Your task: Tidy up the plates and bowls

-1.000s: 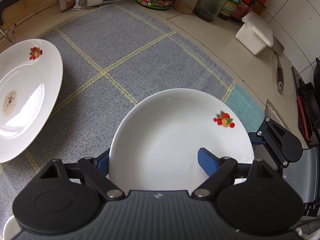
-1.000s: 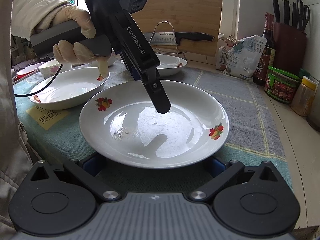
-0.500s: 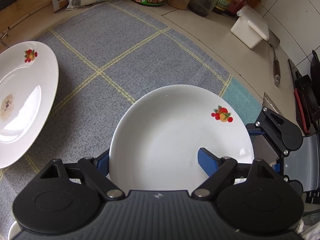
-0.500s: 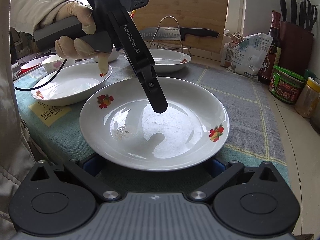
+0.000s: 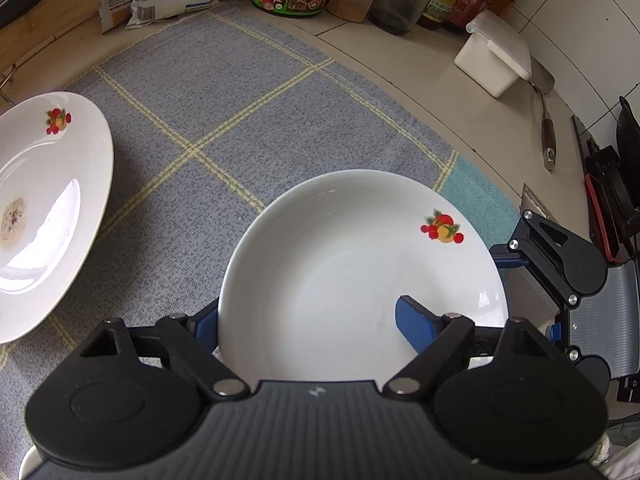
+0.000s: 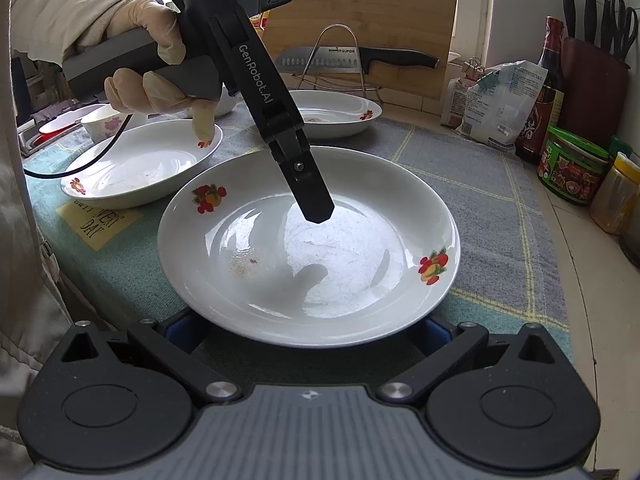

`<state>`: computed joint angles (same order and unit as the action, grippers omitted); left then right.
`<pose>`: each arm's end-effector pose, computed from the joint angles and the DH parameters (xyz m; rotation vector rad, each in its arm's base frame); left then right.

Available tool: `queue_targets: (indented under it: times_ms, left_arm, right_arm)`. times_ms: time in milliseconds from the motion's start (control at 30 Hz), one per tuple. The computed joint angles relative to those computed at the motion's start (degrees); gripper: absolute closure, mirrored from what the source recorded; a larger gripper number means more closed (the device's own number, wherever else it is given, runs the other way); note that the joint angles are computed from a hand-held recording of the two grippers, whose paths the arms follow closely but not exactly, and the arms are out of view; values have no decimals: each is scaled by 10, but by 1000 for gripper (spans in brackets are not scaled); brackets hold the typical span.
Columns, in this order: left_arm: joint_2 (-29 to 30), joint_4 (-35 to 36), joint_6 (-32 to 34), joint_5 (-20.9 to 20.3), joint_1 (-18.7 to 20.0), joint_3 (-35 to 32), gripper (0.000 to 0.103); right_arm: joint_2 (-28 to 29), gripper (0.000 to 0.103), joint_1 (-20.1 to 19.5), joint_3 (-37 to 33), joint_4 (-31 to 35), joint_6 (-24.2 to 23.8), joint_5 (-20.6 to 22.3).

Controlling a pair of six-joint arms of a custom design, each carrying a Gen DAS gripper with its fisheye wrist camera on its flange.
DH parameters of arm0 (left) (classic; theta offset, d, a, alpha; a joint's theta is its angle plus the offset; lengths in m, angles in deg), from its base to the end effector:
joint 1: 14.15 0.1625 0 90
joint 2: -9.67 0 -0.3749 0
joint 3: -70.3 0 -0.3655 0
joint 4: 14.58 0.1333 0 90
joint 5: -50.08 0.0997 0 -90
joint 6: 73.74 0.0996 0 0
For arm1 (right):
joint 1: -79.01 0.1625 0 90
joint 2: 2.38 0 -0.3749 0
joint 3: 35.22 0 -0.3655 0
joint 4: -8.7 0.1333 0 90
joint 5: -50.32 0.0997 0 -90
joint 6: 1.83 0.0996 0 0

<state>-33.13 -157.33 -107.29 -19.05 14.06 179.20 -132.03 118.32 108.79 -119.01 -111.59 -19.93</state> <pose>-0.3597 -0.3845 -0.0305 0.7210 2.6257 -0.1561 -0.0827 -0.2835 0.3140 1.4387 -2.3391 0.5671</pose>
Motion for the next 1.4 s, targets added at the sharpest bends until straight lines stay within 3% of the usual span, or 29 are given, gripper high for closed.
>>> queue_targets:
  times_ms: [600, 1400]
  left_arm:
    - [14, -12, 16, 27, 3, -32, 17]
    - [85, -8, 72, 57, 51, -144, 17]
  right_arm:
    - [27, 0, 44, -25, -25, 19, -23]
    - [204, 0, 141, -134, -108, 115, -76]
